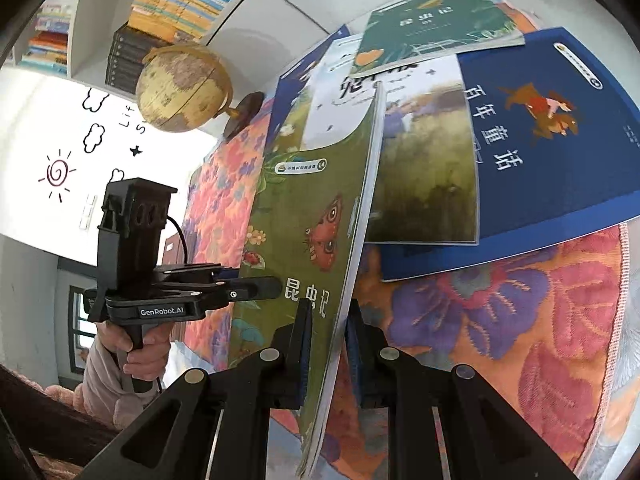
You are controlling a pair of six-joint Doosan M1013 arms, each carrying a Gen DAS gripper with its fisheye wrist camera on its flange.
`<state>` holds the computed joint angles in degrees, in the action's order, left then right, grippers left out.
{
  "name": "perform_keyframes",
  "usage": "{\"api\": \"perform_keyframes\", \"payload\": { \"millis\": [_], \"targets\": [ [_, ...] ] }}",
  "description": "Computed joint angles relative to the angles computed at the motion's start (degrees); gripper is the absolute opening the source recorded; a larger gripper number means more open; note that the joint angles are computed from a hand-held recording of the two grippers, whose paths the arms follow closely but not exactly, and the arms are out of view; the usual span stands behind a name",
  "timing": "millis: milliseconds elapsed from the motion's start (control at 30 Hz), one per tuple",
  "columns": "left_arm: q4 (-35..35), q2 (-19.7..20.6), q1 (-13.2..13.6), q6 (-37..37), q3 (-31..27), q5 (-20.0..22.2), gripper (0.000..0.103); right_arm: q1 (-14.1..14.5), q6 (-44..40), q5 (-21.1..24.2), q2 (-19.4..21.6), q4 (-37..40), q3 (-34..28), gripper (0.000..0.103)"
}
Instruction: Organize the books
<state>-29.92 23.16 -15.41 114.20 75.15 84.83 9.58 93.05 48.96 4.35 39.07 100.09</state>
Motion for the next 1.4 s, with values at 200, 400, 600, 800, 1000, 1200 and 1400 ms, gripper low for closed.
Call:
{"api": "perform_keyframes", "payload": {
  "millis": [200, 400, 600, 800, 1000, 1200, 1400],
  "targets": [
    [-0.14, -0.78, 0.55, 0.14, 0.33, -0.35, 0.024, 1.18, 0.72, -0.48, -0.03, -0.68, -0.54, 0.017],
    [-0.46, -1.77, 1.34, 0.89, 0.98, -0.69, 0.024, 2.64, 2.36, -0.94, -0.05, -2.44, -1.29, 0.017],
    [-1.13, -2.64, 2.33, 1.55, 1.51, -1.21, 0.024, 4.24, 3.78, -1.36, -0.18, -4.38, -2.3, 0.017],
    [-2.09, -3.1, 3.19, 2.53, 1.42, -1.81, 0.024, 5.87, 5.7, -1.84, -0.05, -6.6, -3.49, 0.017],
    [-3.19, -3.68, 4.69, 4.37, 1.05, -1.98, 0.024, 7.56, 7.67, -2.41, 0.48, -8.96, -5.08, 0.017],
    [-3.39, -3.85, 6.57, 5.33, 0.44, -1.37, 0.024, 9.14, 8.89, -2.88, 1.55, -10.63, -7.17, 0.017],
    [-2.56, -3.79, 8.39, 6.11, -0.49, -1.33, 0.024, 11.11, 9.48, -2.97, 3.29, -12.08, -9.87, 0.017]
  ]
}}
